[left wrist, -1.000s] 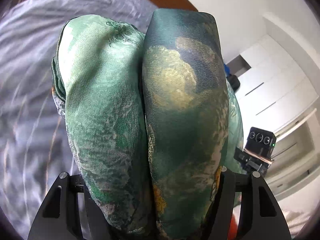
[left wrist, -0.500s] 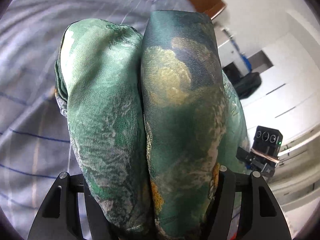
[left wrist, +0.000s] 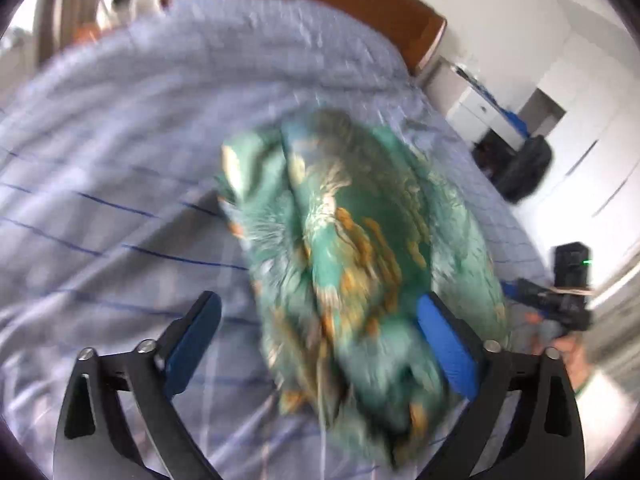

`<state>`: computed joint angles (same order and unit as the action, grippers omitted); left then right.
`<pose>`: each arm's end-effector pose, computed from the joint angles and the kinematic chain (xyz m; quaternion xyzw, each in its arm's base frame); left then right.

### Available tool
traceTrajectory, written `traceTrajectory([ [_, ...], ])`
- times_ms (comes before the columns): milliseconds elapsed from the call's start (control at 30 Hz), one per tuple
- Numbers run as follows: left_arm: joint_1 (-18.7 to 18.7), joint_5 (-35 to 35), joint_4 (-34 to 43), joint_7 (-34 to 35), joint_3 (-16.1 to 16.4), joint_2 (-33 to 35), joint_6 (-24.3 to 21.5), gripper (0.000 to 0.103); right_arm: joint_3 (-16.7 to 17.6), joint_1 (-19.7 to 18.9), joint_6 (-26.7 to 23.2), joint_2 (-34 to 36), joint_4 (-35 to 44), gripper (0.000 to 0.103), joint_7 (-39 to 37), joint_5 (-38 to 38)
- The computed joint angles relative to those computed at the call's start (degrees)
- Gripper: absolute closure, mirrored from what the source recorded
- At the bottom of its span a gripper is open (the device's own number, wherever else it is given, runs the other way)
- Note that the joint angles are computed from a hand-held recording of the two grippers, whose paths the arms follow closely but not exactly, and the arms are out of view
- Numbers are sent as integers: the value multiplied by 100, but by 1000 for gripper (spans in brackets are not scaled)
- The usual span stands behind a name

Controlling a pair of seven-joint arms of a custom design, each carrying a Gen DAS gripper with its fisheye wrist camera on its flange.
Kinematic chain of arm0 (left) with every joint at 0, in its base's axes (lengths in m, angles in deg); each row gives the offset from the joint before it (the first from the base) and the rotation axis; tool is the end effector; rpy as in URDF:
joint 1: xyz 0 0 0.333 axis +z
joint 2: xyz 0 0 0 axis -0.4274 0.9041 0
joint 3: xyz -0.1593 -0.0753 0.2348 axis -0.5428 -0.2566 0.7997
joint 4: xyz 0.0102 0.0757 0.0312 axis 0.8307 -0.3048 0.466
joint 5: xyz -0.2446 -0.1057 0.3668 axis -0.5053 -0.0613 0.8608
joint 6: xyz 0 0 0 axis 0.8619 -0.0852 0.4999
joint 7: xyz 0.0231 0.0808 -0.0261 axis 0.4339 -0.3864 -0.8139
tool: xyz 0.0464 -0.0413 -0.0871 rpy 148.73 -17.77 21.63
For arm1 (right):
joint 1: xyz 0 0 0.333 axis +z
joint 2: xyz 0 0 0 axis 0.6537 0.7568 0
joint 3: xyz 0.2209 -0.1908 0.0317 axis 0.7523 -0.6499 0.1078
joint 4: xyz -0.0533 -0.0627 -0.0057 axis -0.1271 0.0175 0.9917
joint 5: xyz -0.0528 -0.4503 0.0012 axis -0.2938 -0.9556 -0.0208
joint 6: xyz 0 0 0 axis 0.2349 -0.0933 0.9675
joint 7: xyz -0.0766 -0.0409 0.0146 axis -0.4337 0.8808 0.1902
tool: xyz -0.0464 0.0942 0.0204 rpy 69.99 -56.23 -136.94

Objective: Fold large clothes

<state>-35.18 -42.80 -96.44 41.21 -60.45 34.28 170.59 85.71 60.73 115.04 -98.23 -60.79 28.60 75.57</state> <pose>0.6195 -0.2152 0.5578 -0.5651 0.7320 -0.3759 0.0592 0.5589 0.1613 0.5131 -0.5654 0.6777 0.0007 0.4702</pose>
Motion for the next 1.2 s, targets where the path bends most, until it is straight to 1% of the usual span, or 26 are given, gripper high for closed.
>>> traceTrajectory([
  [33,-5,407,-376,-290,-56,-362,279,1,198,-153,158,-281,-248,11,396,-550],
  [67,-17,782,-642,-541,-99,-549,531,1,512,-439,283,-593,-505,9,1038,-1397],
  [100,21,1479,-816,-1080,-215,-729,749,1,899,-798,347,-912,-739,8,1689,-2248],
  [133,89,2447,-1186,-1901,-375,-1102,1013,1,1273,-1143,355,-1205,-905,8,2197,-2943],
  [167,358,3013,-1392,-2454,-688,-1276,1220,1,1723,-1558,268,-1550,-1043,7,2717,-3649],
  [200,429,3531,-1481,-2965,-802,-1386,1338,1,2168,-1956,86,-1925,-1137,5,3188,-4254],
  [233,517,3890,-1617,-3363,-915,-1624,1414,1,2526,-2262,-102,-2260,-1202,4,3555,-4716],
  [267,615,4210,-1731,-3767,-1048,-1766,1540,1,2910,-2571,-397,-2641,-1212,3,3927,-5170],
  [300,631,4417,-1978,-4121,-1149,-2041,1675,1,3132,-2784,-574,-2843,-1166,3,4146,-5498],
  [333,564,4513,-2033,-4263,-1154,-2144,1666,0,3371,-2923,-745,-3220,-1206,3,4414,-5794],
  [400,380,4691,-2147,-4469,-1167,-2326,1584,1,3620,-3000,-995,-3712,-1240,3,4843,-6111],
  [433,330,4822,-2112,-4554,-1195,-2320,1511,0,3701,-2960,-1247,-3919,-1262,3,5080,-6223],
  [467,268,4975,-2148,-4669,-1252,-2433,1420,0,3713,-2946,-1394,-3925,-1237,3,5142,-6257],
  [500,224,5129,-2173,-4781,-1294,-2513,1374,0,3661,-2786,-1657,-3917,-1194,3,5178,-6235],
  [533,198,5310,-2228,-4913,-1354,-2621,1344,0,3560,-2579,-1763,-3935,-1244,3,5178,-6206],
  [600,63,5499,-2250,-5082,-1349,-2718,1237,0,3531,-2360,-2119,-3934,-1172,3,5294,-6250],
  [633,-74,5519,-2274,-5121,-1302,-2804,1138,0,3552,-2292,-2277,-3939,-1145,3,5386,-6300],
  [700,-343,5479,-2284,-5065,-1171,-2868,924,0,3577,-2124,-2558,-3935,-1088,3,5564,-6373],
  [767,-554,5435,-2342,-5012,-1089,-2975,776,0,3499,-1870,-2749,-3991,-1135,3,5662,-6419],
  [833,-691,5394,-2393,-4970,-1025,-3024,751,0,3485,-1678,-2944,-3981,-1108,3,5787,-6499],
  [967,-967,5098,-2492,-4948,-882,-3135,612,0,3400,-1345,-3340,-3906,-1024,3,6029,-6650],
  [1033,-1063,4967,-2529,-4920,-833,-3182,579,0,3330,-1179,-3516,-3857,-968,3,6112,-6739],
  [1200,-1151,4862,-2530,-4879,-849,-3247,465,0,3179,-859,-3800,-3726,-864,2,6349,-7077],
])
